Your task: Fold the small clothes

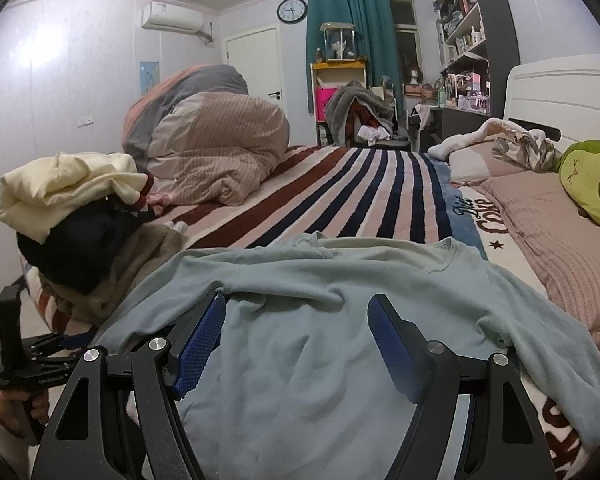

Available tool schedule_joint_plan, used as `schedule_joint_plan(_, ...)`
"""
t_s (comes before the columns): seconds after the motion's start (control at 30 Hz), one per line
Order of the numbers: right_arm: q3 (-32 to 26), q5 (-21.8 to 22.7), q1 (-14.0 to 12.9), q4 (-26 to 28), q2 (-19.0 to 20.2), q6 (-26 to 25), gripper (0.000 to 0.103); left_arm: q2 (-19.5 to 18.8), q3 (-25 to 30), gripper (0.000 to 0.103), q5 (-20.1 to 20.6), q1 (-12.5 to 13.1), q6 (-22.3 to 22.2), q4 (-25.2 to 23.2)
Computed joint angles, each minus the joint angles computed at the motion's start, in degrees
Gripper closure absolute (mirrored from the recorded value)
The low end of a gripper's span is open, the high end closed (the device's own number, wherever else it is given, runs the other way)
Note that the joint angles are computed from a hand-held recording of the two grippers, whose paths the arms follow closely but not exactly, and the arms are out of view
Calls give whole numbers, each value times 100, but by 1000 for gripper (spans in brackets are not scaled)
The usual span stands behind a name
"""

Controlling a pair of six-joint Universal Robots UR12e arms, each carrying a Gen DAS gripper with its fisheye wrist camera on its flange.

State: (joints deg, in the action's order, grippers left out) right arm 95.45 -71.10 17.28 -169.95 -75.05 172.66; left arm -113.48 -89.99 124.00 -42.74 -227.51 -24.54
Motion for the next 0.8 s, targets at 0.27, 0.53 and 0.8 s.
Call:
schedule_joint_plan(0.27, -26, -8, 16, -33, 31, 60, 33, 62, -132, 70, -175, 7, 275, 158)
schedule_joint_plan(0.53, -7, 126, 6, -45, 25, 142, 33, -106, 189, 90, -107, -37, 194, -235)
schedule_joint_plan(0.8, 152, 381, -110, -243, -53, 286, 32, -92, 383, 93, 57, -118, 313, -156)
